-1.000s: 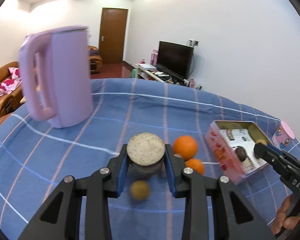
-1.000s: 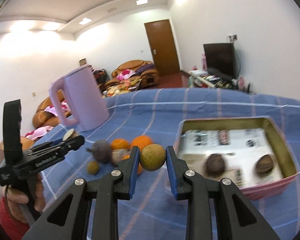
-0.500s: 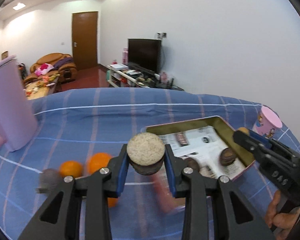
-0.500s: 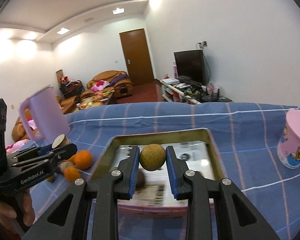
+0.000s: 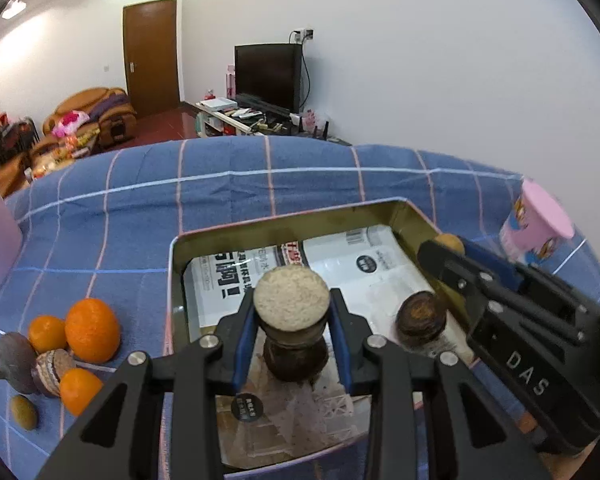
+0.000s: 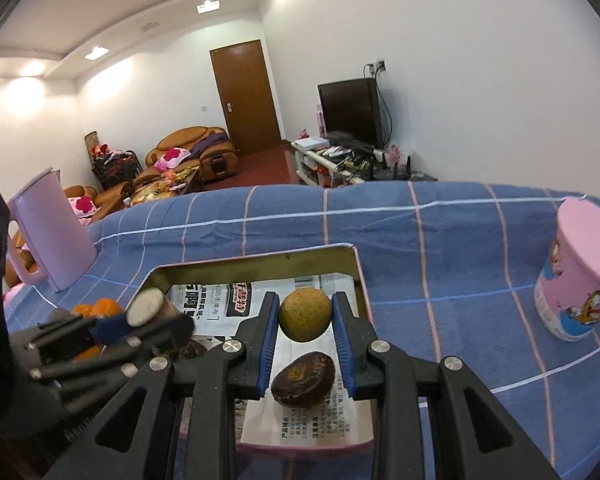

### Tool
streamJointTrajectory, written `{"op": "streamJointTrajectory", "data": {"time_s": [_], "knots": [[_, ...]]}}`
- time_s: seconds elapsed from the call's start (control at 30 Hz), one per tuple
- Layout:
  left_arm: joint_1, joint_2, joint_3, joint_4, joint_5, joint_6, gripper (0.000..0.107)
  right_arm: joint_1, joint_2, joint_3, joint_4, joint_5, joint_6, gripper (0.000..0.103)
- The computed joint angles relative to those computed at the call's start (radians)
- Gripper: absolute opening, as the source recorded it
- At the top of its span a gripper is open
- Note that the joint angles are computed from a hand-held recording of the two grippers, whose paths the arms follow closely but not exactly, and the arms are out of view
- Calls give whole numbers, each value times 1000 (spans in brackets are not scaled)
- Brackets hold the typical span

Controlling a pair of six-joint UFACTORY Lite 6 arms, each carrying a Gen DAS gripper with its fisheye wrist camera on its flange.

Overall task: Organize fruits
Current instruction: 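Carry both fruits into the tin box and open both grippers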

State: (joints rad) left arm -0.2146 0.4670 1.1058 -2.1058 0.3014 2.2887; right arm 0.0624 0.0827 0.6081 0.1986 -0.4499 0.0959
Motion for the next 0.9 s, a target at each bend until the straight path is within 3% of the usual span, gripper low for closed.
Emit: {"op": "streamJointTrajectory", "data": {"time_s": [0.37,0.63,0.73,0.83,0.9], "knots": [[-74,-21,-76,-448,-28,482,35,-6,16,1,-42,15,47,29],[-64,-7,-65,-404,-11,431,36,-29,12,-9,-183,11,188,29],[-66,-31,-92,-454,8,481,43,-47,9,-13,-272,6,280,33],[-64,-57,-121,-497,27,516,67,-48,-7,-30,-263,-10,281,50],[-51,-73,-136,-497,54,513,72,-45,-42,-60,-228,-37,261,59]]}}
